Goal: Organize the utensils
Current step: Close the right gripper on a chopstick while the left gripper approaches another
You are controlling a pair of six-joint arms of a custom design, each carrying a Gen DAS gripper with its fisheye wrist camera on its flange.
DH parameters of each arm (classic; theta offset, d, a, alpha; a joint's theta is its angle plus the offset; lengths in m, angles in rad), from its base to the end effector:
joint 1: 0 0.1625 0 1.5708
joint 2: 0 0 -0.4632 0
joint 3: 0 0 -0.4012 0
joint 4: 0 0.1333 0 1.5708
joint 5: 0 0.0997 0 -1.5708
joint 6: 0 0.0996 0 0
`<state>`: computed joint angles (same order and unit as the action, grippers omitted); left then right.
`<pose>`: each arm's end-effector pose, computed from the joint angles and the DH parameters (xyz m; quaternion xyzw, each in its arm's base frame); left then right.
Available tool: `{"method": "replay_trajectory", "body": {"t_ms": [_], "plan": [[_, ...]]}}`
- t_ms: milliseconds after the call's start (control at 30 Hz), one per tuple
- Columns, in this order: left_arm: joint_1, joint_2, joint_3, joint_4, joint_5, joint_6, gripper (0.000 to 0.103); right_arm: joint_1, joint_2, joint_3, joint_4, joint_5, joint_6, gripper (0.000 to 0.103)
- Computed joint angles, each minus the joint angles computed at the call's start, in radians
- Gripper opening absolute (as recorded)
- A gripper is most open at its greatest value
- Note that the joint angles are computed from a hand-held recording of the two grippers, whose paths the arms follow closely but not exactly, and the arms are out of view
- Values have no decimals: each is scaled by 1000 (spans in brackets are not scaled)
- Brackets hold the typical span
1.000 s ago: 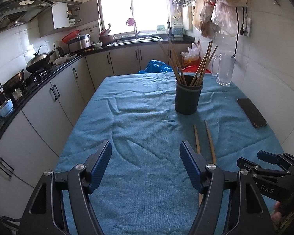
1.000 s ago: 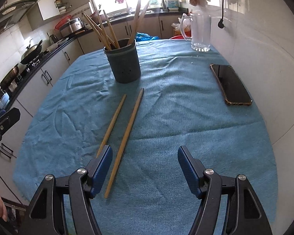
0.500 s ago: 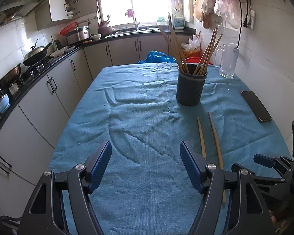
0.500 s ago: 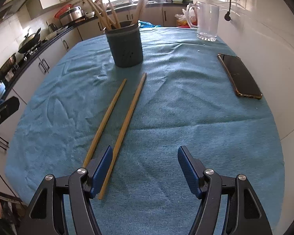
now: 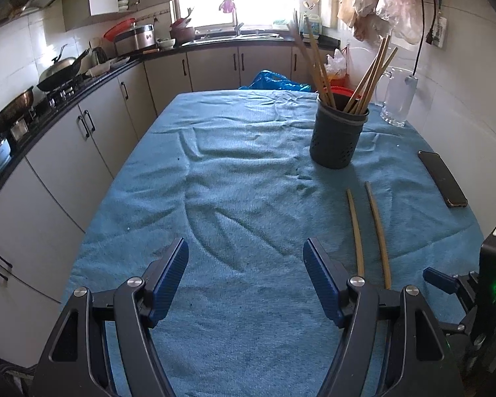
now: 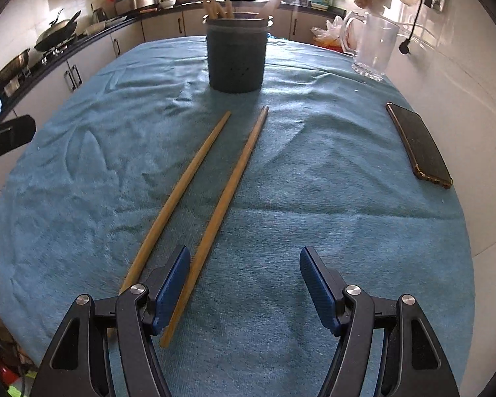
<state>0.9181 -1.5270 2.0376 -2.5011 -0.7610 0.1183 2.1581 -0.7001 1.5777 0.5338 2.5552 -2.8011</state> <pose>-0.1340 -0.5135 0.4071 0.2620 0.8639 -0.2864 0.3211 0.3306 -0.4057 0.0821 0.0708 -0.8764 0.2735 0.3899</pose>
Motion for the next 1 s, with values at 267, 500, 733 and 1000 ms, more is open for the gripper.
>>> {"method": "replay_trajectory", "body": {"t_ms": [267,500,733,1000], "plan": [[1,7,-3,11,-4,-7,71,5,25,-24,-17,11,-58,51],[1,15,-2,25,-11,-13,71,1,6,-5,-23,4,-62,9],[0,28,4,53,-35,-26,71,-11,-65,80,-16,30,34,8],[-5,61,13,125,-121,-34,71,-24,-156,186,41,9,192,17]]}}
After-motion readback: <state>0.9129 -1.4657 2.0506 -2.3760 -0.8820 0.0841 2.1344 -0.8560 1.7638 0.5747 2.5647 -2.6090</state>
